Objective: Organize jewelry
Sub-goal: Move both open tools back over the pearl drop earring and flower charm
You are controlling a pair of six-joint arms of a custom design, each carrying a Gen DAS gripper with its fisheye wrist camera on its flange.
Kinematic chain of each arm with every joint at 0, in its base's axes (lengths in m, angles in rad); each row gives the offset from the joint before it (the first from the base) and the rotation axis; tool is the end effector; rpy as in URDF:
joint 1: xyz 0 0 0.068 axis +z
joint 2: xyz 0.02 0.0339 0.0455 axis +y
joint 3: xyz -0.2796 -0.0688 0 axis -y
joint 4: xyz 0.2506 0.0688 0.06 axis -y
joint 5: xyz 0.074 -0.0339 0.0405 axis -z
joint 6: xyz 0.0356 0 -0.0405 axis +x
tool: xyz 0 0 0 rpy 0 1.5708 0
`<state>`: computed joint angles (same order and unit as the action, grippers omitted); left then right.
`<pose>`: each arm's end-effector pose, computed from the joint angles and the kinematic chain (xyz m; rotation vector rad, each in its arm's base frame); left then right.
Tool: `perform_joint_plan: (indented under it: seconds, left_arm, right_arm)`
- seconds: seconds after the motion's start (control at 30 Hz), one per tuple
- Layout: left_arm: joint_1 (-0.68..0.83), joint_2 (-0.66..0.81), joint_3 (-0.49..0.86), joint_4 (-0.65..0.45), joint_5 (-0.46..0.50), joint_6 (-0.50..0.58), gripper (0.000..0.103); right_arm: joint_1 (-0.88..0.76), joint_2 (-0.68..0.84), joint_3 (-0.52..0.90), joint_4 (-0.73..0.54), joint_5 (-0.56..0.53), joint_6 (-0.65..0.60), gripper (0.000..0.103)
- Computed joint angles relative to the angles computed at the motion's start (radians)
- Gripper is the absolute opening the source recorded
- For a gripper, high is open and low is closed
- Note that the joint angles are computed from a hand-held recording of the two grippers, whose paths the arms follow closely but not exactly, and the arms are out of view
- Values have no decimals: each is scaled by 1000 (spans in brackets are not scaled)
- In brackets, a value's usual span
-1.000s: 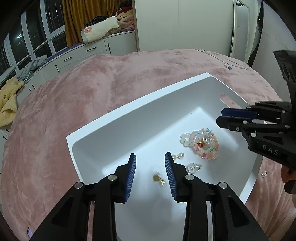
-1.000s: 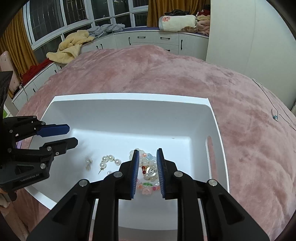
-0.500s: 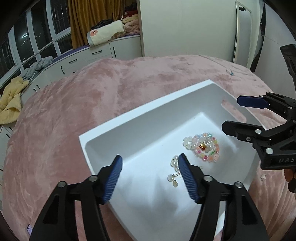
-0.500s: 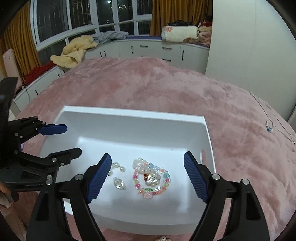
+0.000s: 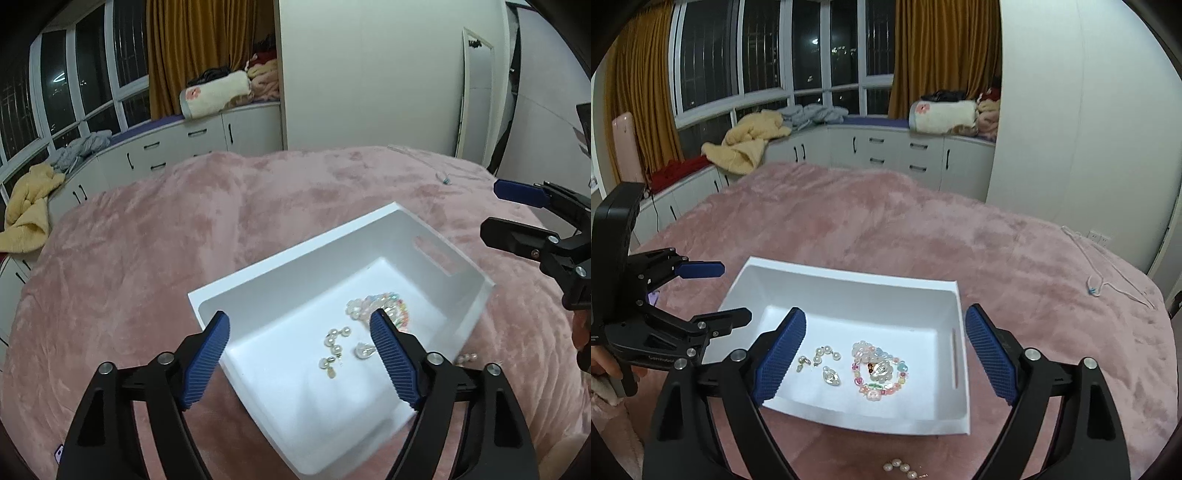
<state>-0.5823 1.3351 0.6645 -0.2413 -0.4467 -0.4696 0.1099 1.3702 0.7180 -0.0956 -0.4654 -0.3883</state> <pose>0.2200 -0.1265 0.1927 -0.0500 2.3649 0.0585 0.2740 0.0463 0.2111 -0.7770 2.1144 0.3902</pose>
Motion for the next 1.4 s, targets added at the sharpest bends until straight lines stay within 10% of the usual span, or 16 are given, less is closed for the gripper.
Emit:
perform_joint_plan:
  seconds: [0.5,1.4]
  left_arm:
    - [-337,18,99,-76,-198,-50,94]
    - [-492,462,135,379,-134,104,94]
  right_arm:
    - [-369,-155,-58,-154,-234,-208,95]
    - [-652,231,-159,-90,-274,-850,91]
